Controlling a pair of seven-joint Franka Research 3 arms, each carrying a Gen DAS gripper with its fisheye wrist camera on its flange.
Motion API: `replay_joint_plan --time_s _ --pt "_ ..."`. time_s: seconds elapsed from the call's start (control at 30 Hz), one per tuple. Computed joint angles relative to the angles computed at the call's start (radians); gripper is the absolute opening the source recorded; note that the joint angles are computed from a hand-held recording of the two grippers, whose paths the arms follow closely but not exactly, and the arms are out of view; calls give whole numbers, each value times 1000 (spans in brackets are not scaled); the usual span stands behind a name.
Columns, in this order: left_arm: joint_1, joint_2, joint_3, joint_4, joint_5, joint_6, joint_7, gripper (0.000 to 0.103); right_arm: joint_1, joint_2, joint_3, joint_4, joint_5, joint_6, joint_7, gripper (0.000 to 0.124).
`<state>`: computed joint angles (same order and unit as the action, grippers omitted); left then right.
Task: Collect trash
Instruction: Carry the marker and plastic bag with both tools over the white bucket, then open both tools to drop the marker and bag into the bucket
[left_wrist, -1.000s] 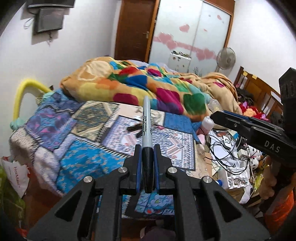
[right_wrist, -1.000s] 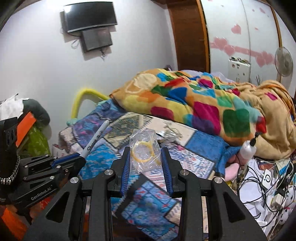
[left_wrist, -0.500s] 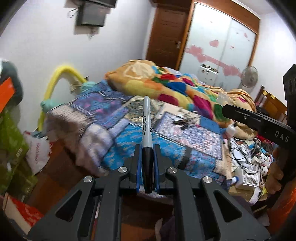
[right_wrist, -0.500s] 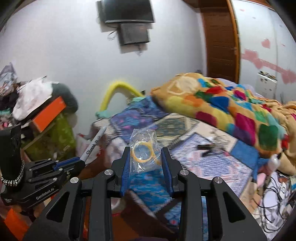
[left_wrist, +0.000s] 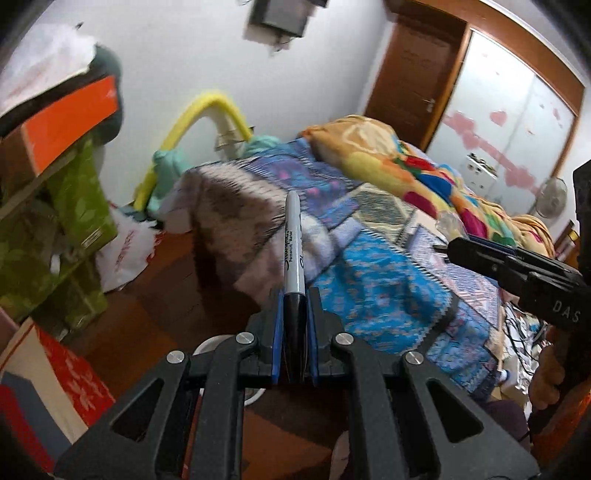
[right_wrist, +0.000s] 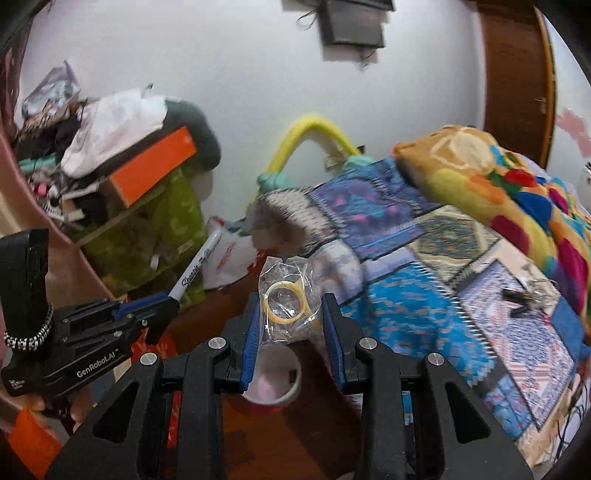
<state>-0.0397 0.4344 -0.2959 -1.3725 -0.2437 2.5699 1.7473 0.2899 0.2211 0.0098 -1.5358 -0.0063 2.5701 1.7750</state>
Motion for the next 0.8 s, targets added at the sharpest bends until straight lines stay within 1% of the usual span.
replay_joint_plan --time_s 0.2,0.43,0.57,0.63,0.67,0.8 --pt "15 40 25 -3 22 -10 -37 11 11 131 20 143 57 -89 -56 29" --pt "34 135 29 55 35 -87 -96 11 10 299 33 325 140 -226 -110 29" --pt "28 187 43 91 63 -140 -139 11 6 405 39 446 178 -331 -122 29" --pt "33 213 43 108 67 -166 -152 11 5 467 40 529 189 -403 -118 29" --pt "35 226 42 117 71 -180 -152 11 6 490 39 556 193 -423 -113 30" --pt "27 264 55 139 101 -205 -180 11 4 609 44 729 210 -529 -103 30"
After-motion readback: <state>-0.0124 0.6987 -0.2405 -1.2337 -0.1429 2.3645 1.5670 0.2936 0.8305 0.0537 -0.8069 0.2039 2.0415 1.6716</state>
